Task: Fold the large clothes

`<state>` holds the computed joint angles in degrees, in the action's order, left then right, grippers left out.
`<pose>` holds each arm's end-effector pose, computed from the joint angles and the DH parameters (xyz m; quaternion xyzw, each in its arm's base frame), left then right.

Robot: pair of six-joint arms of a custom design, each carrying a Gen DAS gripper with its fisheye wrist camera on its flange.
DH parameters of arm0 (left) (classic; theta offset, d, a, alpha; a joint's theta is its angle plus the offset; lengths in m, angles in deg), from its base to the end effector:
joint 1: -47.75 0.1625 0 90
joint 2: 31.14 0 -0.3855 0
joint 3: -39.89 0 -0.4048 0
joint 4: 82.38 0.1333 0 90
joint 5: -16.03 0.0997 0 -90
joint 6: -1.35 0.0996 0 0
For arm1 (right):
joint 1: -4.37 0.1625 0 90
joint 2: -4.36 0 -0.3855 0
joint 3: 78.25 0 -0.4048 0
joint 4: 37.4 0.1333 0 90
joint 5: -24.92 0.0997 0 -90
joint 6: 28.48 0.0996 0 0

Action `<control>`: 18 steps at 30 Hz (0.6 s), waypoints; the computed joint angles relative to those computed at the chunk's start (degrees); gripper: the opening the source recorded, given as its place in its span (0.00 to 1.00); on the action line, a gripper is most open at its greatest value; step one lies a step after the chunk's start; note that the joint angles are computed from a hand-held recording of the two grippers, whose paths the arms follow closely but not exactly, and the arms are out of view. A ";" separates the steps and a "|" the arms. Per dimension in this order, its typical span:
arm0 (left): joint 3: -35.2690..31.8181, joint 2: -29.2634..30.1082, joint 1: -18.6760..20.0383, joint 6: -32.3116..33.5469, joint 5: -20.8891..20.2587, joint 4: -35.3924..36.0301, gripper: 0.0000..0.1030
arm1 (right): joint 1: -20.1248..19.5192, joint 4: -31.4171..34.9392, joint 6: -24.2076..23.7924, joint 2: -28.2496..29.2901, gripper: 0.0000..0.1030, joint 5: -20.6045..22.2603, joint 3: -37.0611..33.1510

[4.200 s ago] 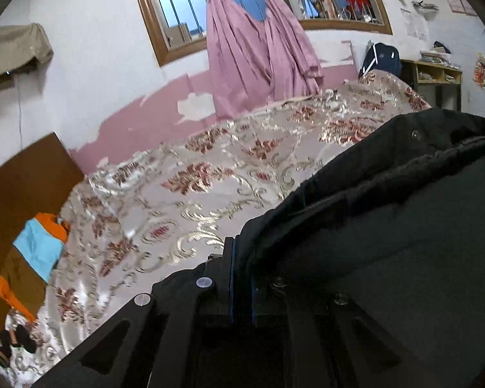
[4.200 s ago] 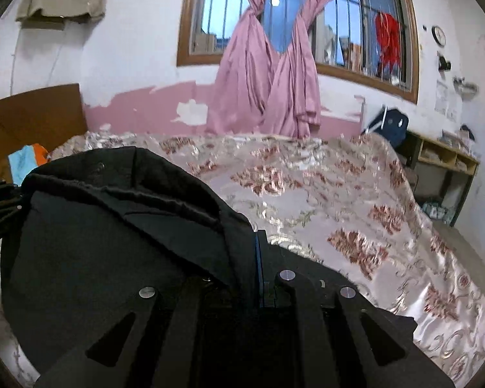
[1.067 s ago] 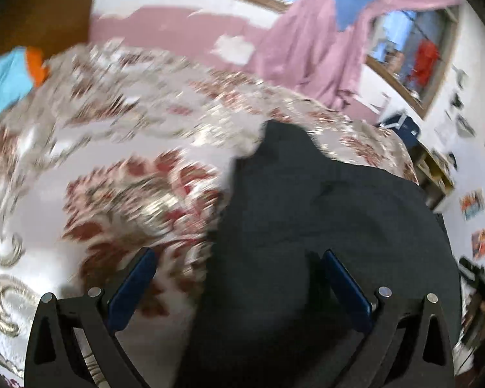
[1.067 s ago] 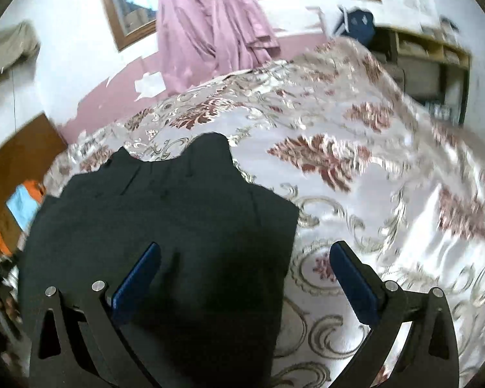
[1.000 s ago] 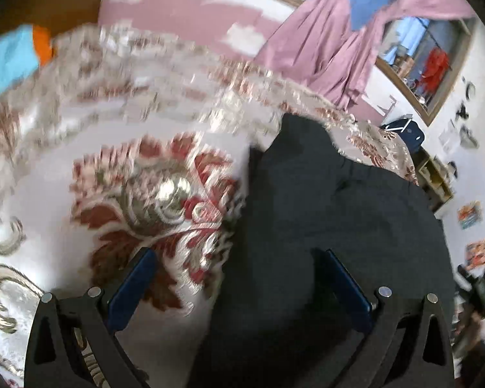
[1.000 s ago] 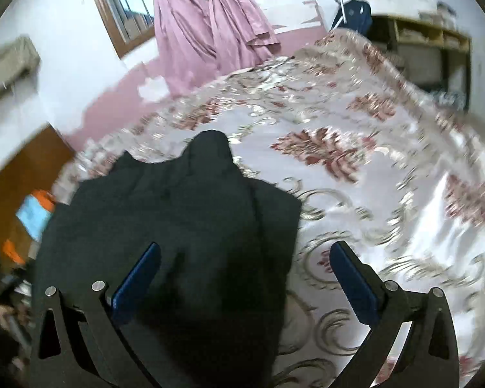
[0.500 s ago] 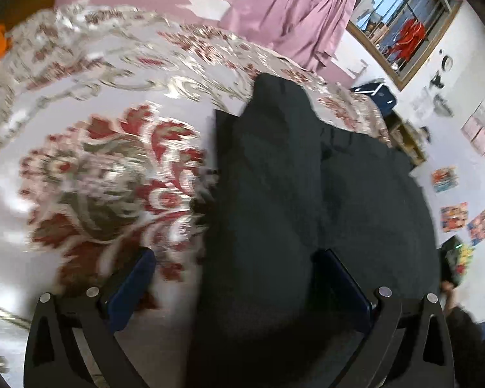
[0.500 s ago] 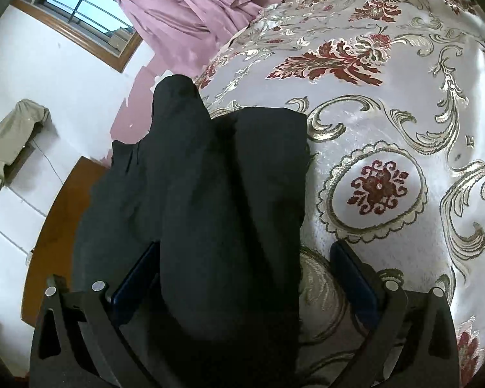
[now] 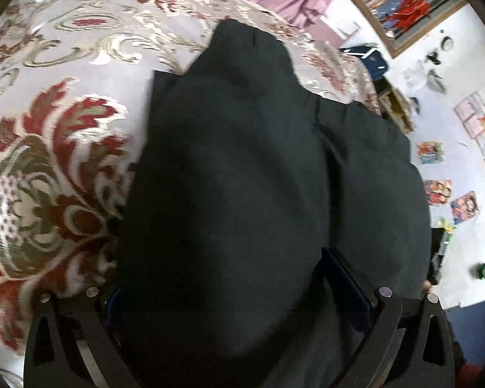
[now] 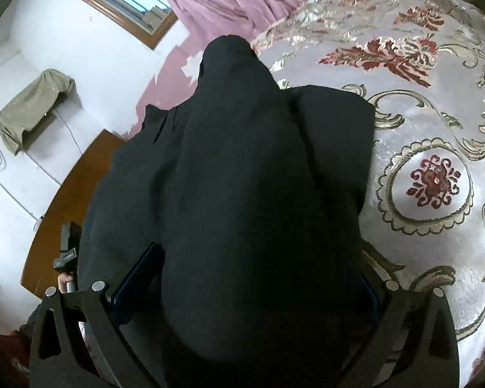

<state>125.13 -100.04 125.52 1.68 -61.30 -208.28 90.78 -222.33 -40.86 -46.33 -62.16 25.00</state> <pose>0.0131 -0.6717 0.3501 0.0885 0.9756 -0.1792 0.0907 0.0986 -0.6384 0.1331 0.0806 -0.9287 0.3611 0.0267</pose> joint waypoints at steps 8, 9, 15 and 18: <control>4.06 -0.33 -0.60 0.98 -1.37 -6.14 1.00 | -1.31 -3.10 -2.07 -0.88 0.99 1.96 2.72; 3.92 -0.12 -0.49 1.00 -1.63 -6.45 1.00 | -0.69 -2.79 -2.39 -0.50 0.99 0.24 2.12; 5.39 -0.53 -0.63 2.71 -0.51 -9.26 1.00 | 0.07 -3.47 -2.84 -0.27 0.99 -2.14 2.08; 6.54 -0.73 -0.83 3.26 0.07 -11.29 1.00 | 0.88 -3.76 -3.19 0.17 0.99 -4.49 1.68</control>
